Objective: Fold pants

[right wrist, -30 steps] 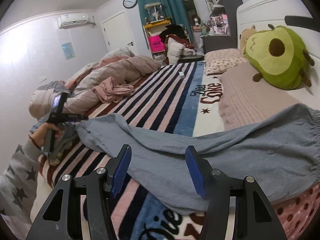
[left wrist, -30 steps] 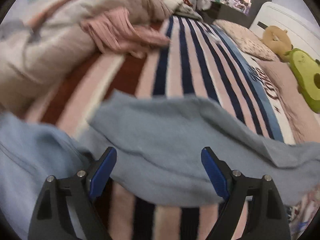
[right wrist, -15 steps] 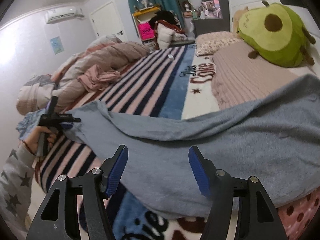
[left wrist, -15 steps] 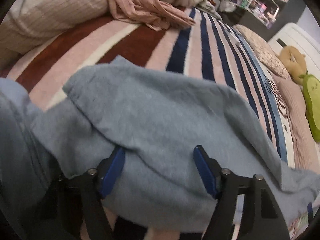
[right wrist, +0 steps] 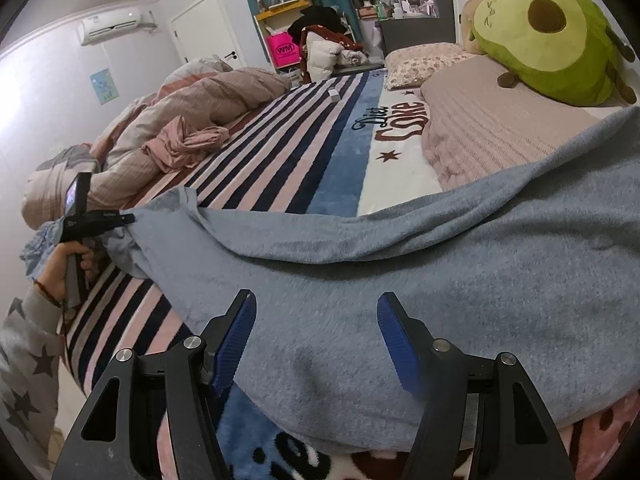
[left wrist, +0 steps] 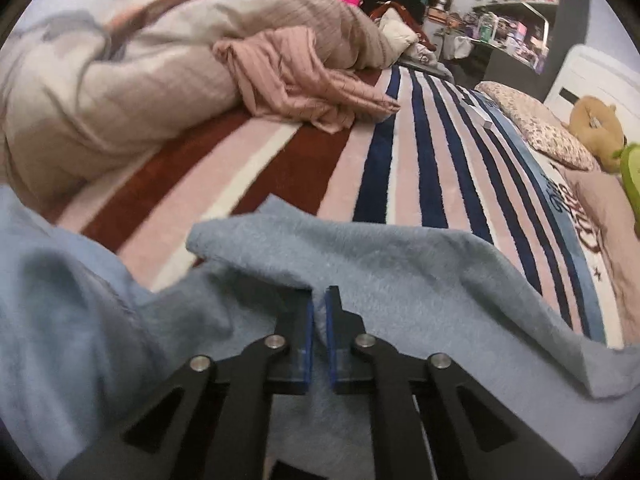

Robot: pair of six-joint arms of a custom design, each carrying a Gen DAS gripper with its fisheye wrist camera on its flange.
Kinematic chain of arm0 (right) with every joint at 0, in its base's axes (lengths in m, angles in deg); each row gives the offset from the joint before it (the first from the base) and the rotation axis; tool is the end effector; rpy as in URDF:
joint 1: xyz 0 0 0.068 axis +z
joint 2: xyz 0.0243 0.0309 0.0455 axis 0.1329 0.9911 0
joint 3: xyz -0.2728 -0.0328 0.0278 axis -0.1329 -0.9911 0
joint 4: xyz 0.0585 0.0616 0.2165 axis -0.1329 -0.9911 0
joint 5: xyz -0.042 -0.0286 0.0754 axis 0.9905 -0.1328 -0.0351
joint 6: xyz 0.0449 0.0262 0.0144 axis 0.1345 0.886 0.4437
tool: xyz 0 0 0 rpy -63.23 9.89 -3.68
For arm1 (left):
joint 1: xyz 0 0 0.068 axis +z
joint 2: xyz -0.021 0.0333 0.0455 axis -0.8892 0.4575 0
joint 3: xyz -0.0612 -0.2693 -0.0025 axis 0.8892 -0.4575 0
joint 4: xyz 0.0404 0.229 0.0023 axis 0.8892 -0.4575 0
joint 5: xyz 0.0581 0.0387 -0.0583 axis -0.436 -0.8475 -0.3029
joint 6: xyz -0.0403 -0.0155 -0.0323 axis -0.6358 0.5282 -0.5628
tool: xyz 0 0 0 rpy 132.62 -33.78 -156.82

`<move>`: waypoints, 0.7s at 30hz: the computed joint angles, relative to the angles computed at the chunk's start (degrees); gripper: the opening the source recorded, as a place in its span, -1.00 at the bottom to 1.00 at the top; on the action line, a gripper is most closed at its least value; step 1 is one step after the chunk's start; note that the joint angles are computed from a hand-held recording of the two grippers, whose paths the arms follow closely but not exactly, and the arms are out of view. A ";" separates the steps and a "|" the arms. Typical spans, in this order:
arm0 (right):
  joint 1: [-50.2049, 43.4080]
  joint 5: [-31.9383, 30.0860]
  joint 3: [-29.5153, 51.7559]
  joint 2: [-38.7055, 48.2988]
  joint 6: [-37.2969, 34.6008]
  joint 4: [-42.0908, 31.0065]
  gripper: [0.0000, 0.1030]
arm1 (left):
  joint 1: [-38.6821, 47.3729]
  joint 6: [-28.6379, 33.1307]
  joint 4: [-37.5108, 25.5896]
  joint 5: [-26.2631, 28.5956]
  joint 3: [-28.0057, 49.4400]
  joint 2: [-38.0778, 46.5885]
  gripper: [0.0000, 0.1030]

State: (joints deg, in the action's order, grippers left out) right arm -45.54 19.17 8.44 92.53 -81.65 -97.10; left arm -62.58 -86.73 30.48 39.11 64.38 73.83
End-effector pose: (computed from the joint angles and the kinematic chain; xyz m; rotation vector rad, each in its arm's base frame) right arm 0.1844 -0.2047 0.2515 -0.3869 2.3947 0.5104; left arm 0.2303 0.0098 0.2508 -0.5952 2.3577 0.1390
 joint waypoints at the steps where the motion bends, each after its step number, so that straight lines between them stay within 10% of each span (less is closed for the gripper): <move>1: -0.13 -0.01 0.03 0.03 -0.11 -0.13 0.15 | -1.07 0.50 -0.66 -1.87 0.14 -1.05 -0.94; 9: -1.33 -0.18 0.85 0.25 -1.67 -1.33 0.15 | -6.27 3.12 -8.66 -14.04 2.11 -6.77 -0.95; 14: -2.10 0.00 1.11 0.61 -2.25 -1.58 0.15 | -4.75 3.82 -13.68 -11.13 2.36 -2.78 -0.90; 18: -2.40 0.38 2.38 0.73 -1.93 -1.46 0.25 | -6.06 2.11 -15.07 -10.85 1.98 -7.51 0.23; 21: -0.51 1.86 3.68 0.71 -0.93 -1.01 0.29 | -10.87 0.03 -18.08 -12.05 4.55 -10.66 0.24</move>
